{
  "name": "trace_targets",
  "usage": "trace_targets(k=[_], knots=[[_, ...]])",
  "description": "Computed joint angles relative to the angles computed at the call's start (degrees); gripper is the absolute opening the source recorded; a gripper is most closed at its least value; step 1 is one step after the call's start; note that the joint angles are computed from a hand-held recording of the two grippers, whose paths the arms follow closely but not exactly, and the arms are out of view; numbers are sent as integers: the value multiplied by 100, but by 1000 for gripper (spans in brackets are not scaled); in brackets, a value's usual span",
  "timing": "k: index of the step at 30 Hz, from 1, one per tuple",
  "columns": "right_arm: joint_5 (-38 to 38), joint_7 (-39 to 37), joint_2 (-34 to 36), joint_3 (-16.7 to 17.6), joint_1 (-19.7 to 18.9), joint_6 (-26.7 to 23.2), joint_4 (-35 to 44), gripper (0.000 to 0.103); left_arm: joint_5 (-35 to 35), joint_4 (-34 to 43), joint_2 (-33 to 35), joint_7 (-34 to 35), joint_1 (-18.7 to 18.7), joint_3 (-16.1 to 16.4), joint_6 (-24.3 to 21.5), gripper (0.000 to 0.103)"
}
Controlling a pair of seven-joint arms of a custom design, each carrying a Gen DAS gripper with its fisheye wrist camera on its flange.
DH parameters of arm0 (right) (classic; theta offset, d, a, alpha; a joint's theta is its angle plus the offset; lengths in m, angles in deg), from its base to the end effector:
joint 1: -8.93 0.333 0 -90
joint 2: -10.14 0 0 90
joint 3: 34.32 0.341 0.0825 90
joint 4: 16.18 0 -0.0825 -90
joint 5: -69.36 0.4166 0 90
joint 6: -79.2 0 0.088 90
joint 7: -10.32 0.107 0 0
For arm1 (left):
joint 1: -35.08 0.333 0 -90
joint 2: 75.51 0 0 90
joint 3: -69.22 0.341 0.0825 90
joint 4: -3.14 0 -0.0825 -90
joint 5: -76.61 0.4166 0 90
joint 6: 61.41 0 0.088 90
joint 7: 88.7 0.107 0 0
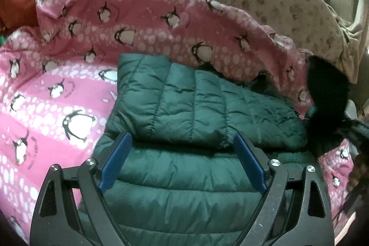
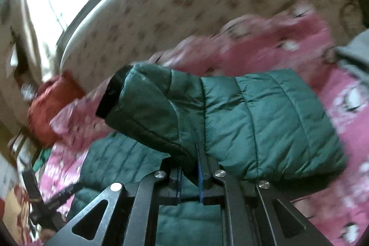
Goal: Fold large clothes
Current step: 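Fold the held sleeve across the jacket body toward the left gripper and release, then grasp the jacket body edge with the left gripper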
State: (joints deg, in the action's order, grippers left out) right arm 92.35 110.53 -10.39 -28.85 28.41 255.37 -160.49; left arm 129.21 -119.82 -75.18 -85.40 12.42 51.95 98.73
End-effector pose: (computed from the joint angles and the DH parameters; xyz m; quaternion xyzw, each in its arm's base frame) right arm 0.4515 0.1789 0.5175 -0.5949 0.6708 -0.1261 0.4246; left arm 0.4385 -0.4148 0.4660 -0.6629 0.6364 -0.3554 0.1708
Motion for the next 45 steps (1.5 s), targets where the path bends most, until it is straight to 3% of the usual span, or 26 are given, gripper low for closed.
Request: trace_targets(k=[9,13,14,15,17,23,27,32,36,45], knots=[[624,-464,1281,53,953,-86,949,10,-338,-209,-183,190,82,-27,123,90],[-400,345,1643,441,616,-563,1291,15,-528,-244,-200,278,112,-37,216,90],[-485,350,1652,441,615,-616,1307,26,-567,-245,-205,304,118,-37,269,90],[-203,65,1619,390,701,-600,1290,44,-542,-247,-211,261,131,-37,342,90],[126,-317,1442,344,800,-596,1183,53,-506,-238,-203,150,155,-36,500,90],[-674,181,583,489,439,-821,619,53,-1181,164,199,602,39,-43,710,90],[-647,409,-47,396,281,-882,154,53,-1677,617,572,1082,-153,-20,438,90],[-683,584,-701,396,1,-919,-353,53,-1716,1287,1042,1216,-499,80,-279,90],[-569,621,-1047,283,-41,-922,-639,53,-1703,1563,1251,1352,-657,156,-584,89],[-205,689,-1267,107,31,-865,-913,53,-1232,1646,1251,1261,-819,312,-777,30]])
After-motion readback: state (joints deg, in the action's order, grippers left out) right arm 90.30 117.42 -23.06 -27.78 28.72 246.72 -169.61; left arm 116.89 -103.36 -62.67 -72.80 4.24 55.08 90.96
